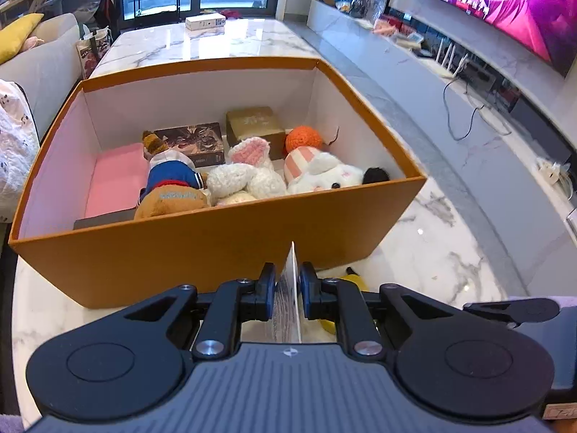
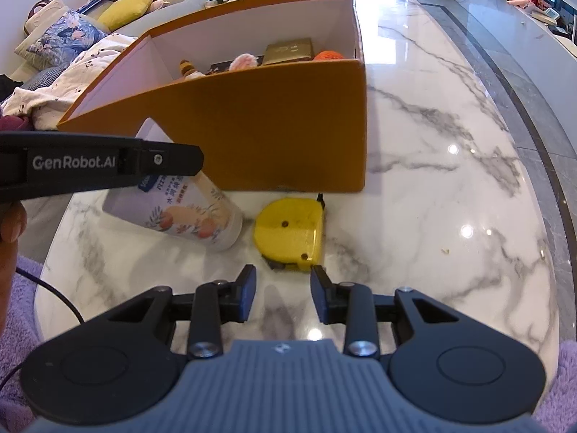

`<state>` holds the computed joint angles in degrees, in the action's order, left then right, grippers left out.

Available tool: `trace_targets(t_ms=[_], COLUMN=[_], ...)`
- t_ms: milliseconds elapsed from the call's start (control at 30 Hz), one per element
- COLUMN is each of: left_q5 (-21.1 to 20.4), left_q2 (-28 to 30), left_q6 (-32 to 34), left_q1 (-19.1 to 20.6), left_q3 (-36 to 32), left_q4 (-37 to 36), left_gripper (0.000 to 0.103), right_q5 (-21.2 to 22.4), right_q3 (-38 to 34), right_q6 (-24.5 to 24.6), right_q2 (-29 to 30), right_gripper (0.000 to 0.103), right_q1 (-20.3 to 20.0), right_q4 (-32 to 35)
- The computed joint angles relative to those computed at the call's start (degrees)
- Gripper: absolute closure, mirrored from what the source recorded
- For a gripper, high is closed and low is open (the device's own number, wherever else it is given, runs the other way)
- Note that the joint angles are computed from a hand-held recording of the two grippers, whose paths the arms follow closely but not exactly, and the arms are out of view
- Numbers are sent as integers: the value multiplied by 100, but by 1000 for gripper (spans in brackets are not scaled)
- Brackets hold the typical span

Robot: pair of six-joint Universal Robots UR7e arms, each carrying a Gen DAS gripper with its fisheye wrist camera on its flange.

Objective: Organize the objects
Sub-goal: 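Grasp the lotion tube by its end with the left tool and lift it, then carry the lotion tube toward the box while the right tool grasps and lifts the tape measure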

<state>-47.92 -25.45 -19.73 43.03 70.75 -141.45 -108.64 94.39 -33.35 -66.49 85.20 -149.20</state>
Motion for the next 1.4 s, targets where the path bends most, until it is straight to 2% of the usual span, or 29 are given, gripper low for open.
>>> trace_targets(t_ms=[100, 200, 267, 400, 467, 533, 733, 933, 1067, 1267, 1400], left_q5=[37, 66, -19, -108, -110, -130, -216, -237, -320, -402, -396], left_q2=[20, -8, -73, -185, -195, -200, -260, -519, -736, -884, -776], left_q6=[-45, -146, -247, -289, -219, -147, -127, -113, 21, 366, 671], left_q1=[-19, -46, -45, -41, -45, -46, -27, -52, -97, -127, -72], left_q3=[-98, -149, -110, 21, 37, 29, 77, 369, 557, 601, 303], left_q4=[316, 747, 890, 806, 723, 678, 570, 35, -457, -1328, -1688], left_gripper=[85, 72, 70, 70, 75, 87, 91, 92, 92, 92, 92], right_q5=[43, 52, 46, 8, -31, -90, -224, -332, -220, 134, 483], right_q3=[-67, -111, -132, -133, -161, -192, -178, -169, -187, -134, -282], right_q6=[-37, -107, -158, -299, -348, -400, -593, -626, -519, -712, -790], right_q2=[43, 96, 143, 248, 311, 373, 498, 514, 384, -45, -217], right_gripper=[68, 67, 60, 53, 53, 53, 51, 52, 52, 52, 52], right_q1=[2, 10, 14, 20, 22, 28, 61, 95, 121, 211, 301], right_q4=[-9, -73, -123, -342, -373, -367, -578, -620, -406, -185, -62])
